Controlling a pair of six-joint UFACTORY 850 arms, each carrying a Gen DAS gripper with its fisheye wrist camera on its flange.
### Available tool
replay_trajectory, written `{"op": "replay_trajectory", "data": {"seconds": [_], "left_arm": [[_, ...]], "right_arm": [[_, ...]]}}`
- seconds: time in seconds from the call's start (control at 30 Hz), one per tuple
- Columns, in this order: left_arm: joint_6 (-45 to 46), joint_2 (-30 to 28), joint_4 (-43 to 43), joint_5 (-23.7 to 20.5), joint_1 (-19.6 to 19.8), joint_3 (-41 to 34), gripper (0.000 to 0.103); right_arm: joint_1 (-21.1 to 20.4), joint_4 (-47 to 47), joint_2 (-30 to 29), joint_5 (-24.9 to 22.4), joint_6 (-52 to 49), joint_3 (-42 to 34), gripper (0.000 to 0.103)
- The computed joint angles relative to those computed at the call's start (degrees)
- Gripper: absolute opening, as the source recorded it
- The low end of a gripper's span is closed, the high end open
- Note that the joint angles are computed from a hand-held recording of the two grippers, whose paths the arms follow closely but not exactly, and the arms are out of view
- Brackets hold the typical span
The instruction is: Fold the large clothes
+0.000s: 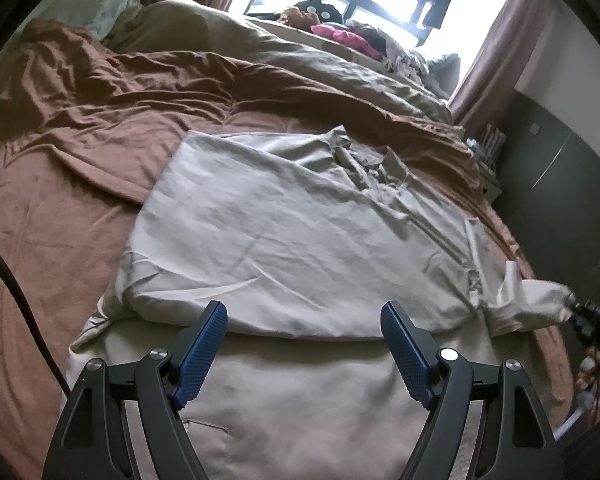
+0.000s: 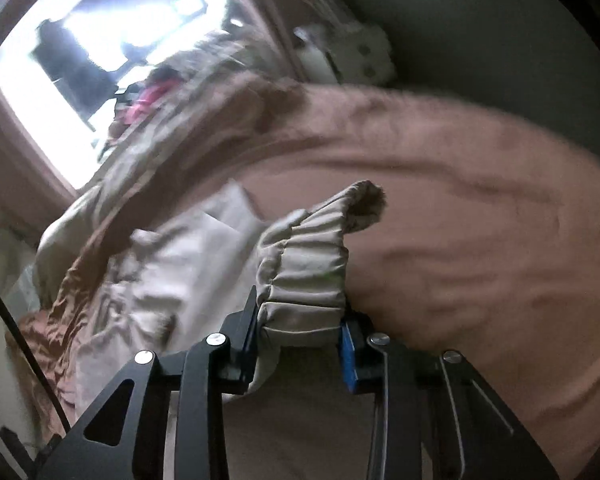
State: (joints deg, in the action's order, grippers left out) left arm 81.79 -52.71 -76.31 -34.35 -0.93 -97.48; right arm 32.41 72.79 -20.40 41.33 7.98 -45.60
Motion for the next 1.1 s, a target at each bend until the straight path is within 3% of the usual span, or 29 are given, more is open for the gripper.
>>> {"op": "replay_trajectory", "data": {"seconds": [0.07, 0.2, 0.47, 0.6, 0.7, 0.77, 0.97, 1.1], "left_arm": [[0.4, 0.2, -0.7, -0.3, 0.3, 0.1, 0.08], [-0.3, 0.1, -1.8, -1.8, 1.2, -0.3, 0.08], [-1.7, -0.3, -3.9, -4.9, 3.5, -1.6, 0.08], [-3.5, -0.8, -4.4, -6.1, 4.5, -2.5, 0.08], [-4.2, -0.9, -4.8, -6.8, 5.1, -2.8, 0.08], [-4.4, -1.1, -4.9, -7.2, 5.2, -3.0, 0.08], [-5.0, -1.4, -3.7, -7.0, 5.4, -3.9, 0.08], [-6.4, -1.9, -3.0, -6.0, 5.7, -4.5, 0.08]], "right_arm": [[1.7, 4.8, 1.3, 2.1, -10.9, -2.9, 0.03], [4.4, 8.2, 2.0, 5.1, -20.5, -8.8, 0.03], [8.5, 9.5, -2.5, 5.4, -31.2, -19.9, 0.03], [9.3, 7.5, -5.2, 3.0, -32.0, -22.9, 0.03], [8.2, 9.6, -8.5, -2.2, -35.9, -26.6, 0.03], [6.4, 5.5, -8.9, -5.1, -32.8, -25.2, 0.03], [3.9, -2.8, -16.2, -11.9, -24.2, -31.2, 0.03], [3.8, -3.5, -19.0, -13.3, -22.7, -33.9, 0.03]]}}
